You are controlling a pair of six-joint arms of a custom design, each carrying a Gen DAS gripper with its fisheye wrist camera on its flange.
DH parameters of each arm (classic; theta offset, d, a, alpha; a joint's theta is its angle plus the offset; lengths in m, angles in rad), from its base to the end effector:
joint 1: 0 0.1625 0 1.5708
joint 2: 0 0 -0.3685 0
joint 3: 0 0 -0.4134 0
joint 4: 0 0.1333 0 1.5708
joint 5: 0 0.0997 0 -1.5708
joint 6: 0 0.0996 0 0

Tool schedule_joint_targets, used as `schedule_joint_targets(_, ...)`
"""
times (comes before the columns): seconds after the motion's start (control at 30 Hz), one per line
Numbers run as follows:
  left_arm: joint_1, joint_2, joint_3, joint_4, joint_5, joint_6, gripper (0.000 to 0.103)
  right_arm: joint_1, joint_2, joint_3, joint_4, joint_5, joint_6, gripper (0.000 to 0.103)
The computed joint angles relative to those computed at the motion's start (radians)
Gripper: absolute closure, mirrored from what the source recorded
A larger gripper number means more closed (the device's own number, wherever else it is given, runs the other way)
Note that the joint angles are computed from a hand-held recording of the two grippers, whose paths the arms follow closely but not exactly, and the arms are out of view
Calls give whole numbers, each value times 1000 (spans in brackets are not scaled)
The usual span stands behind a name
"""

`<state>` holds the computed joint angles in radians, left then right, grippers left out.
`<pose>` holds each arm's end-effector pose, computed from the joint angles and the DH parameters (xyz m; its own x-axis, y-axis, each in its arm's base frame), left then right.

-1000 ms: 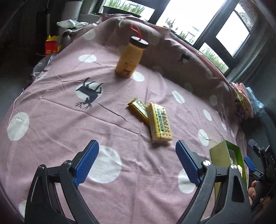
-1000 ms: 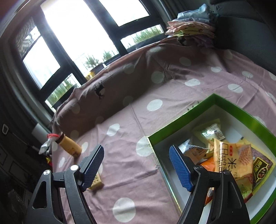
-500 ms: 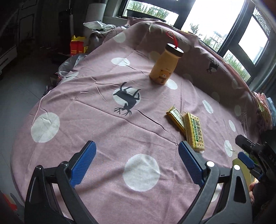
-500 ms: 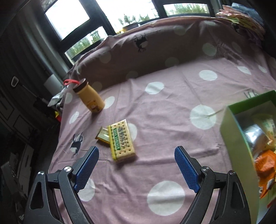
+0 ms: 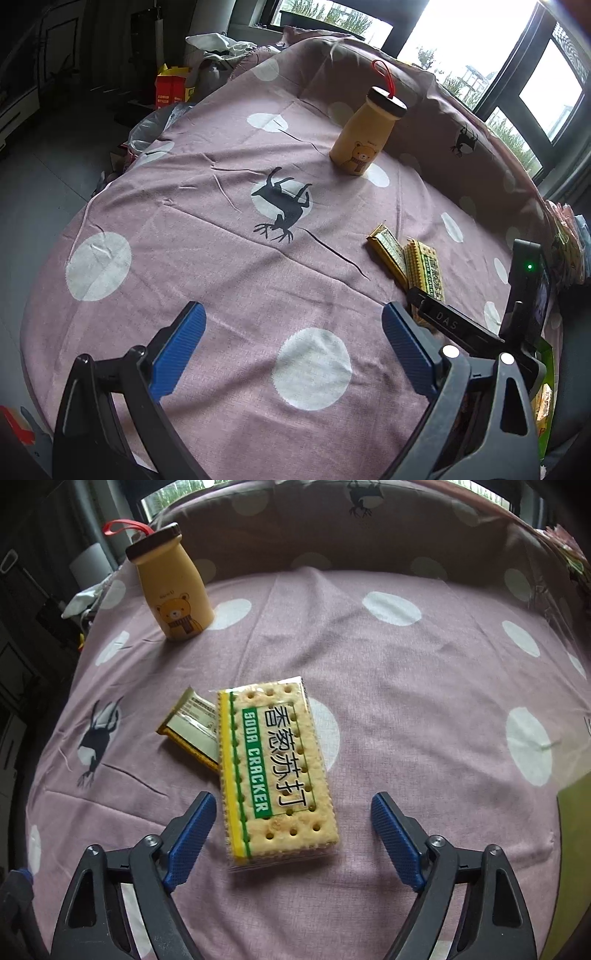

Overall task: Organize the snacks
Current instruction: 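Move the right tool with open fingers to the soda-cracker packet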

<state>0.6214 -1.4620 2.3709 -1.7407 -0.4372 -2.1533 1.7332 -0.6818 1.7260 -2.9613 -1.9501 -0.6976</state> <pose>-0.1458 -0.3793 0.1044 -0.6392 -0.7441 -0.1941 -0.1221 0.3474 -0.9297 0.1952 -0.5953 -0.0159 -0.6204 -0.6164 0.4850 -0.7185 0.6946 -0.0364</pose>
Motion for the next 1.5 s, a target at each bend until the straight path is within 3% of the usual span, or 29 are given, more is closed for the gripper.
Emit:
schedule_joint_targets(0.03,1,6,-5,6,-3,1,6,-1,-7,11,-12,7,-11,43)
schedule_joint_targets(0.1,2,15,-12,9,-8,7,6,2,-21,27,-25,-4,-3,45)
schedule_joint_targets(0.23,4,16,-7,-23,-12,31,6,5,-86,81,13,-1,13,46)
schedule_joint_targets(0.57,19,77,-11,-238,-37,254,7,-47,-306,254,150,33,66,46)
schedule_joint_targets(0.73,29,119,-15,-371,-55,372,7,-44,-334,258,224,-4,50,46)
schedule_joint_targets(0.93,43,176,-34,-489,-87,473,8,-100,-373,230,272,142,114,33)
schedule_joint_targets(1.03,55,223,-30,-681,-123,629,14,-124,-370,205,298,179,166,33)
schedule_joint_targets(1.1,62,265,-27,-844,-150,751,31,-141,-370,189,328,226,190,33)
schedule_joint_targets(1.23,82,346,-54,-1029,-215,912,45,-169,-356,150,411,312,220,33)
schedule_joint_targets(1.3,99,378,-73,-1086,-263,968,61,-173,-339,133,447,317,237,33)
schedule_joint_targets(1.4,124,420,-98,-1153,-326,1023,77,-170,-317,119,473,298,241,44)
schedule_joint_targets(1.5,137,453,-119,-1175,-358,1048,81,-161,-288,104,482,255,257,51)
